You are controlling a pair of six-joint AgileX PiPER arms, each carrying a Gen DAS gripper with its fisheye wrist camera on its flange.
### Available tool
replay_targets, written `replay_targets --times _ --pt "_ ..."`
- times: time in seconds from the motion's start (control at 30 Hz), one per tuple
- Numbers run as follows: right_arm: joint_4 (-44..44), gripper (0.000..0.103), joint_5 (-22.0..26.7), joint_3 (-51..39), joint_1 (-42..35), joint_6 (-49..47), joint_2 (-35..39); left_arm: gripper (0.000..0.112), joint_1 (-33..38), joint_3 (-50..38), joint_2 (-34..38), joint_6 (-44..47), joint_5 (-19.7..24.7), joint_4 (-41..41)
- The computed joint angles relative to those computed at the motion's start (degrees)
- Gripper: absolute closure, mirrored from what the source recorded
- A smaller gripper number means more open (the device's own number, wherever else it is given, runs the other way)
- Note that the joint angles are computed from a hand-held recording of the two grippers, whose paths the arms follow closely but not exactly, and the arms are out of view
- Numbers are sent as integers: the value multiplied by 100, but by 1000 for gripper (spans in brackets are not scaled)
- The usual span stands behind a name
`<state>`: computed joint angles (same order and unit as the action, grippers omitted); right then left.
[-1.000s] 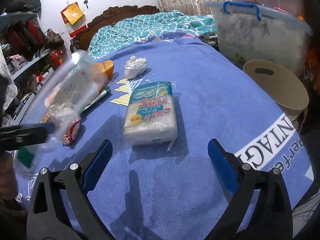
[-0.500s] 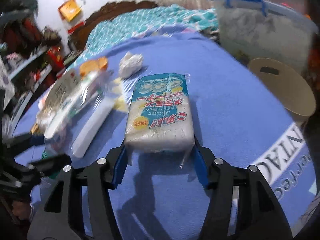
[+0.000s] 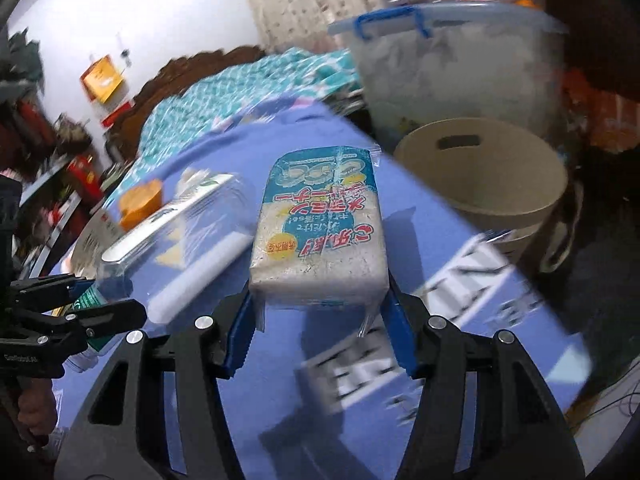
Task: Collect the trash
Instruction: 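Carry the bottle and juice box to the beige bin and release both, then grasp the white tissue with the left gripper while the right grasps the snack wrapper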
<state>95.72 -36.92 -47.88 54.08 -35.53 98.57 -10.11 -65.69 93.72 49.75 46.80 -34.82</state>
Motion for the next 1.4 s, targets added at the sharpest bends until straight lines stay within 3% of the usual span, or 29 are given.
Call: replay_targets --times 0.2,0.33,0.43,0.5,0.6,0.77,0.9,1.0,1.1,1.2,1.3,1.4 --pt "-415 45 70 827 -752 555 -602 54 -1047 -1724 1239 -766 487 192" --pt "-939 44 668 1143 -1728 867 -802 54 -1714 -3115 2144 -1385 719 626" --pt "-1145 36 1026 1057 -2336 955 -661 52 -2061 -4421 2965 -1996 1091 964" --pt "-1503 30 1357 1057 -2627 1380 -590 39 -2235 -5284 3482 -2545 1327 1329" --pt "-1885 26 1052 1235 -2514 2052 -651 37 -2153 -5735 3697 -2984 1570 1242" --pt "-1691 26 635 1330 -2245 2157 -683 37 -1700 -4171 2668 -2375 1042 560" --pt "-1158 26 105 1276 -1832 1853 -711 37 -1047 -2369 1417 -1086 818 -196" --pt "-1134 27 -101 1208 -1477 2018 -651 36 -302 -1037 464 62 931 -603" --pt "-911 31 -206 827 -1098 1624 -453 37 845 19 -273 1065 1326 -792" --pt "-844 40 1 284 -873 1184 -199 37 1903 521 -639 1610 1553 -794" --pt "-834 49 502 -465 -741 665 212 37 3113 558 -611 1808 1776 -894" --pt "-505 54 1141 -1407 -625 -121 781 36 3528 454 -412 1556 1428 -934"
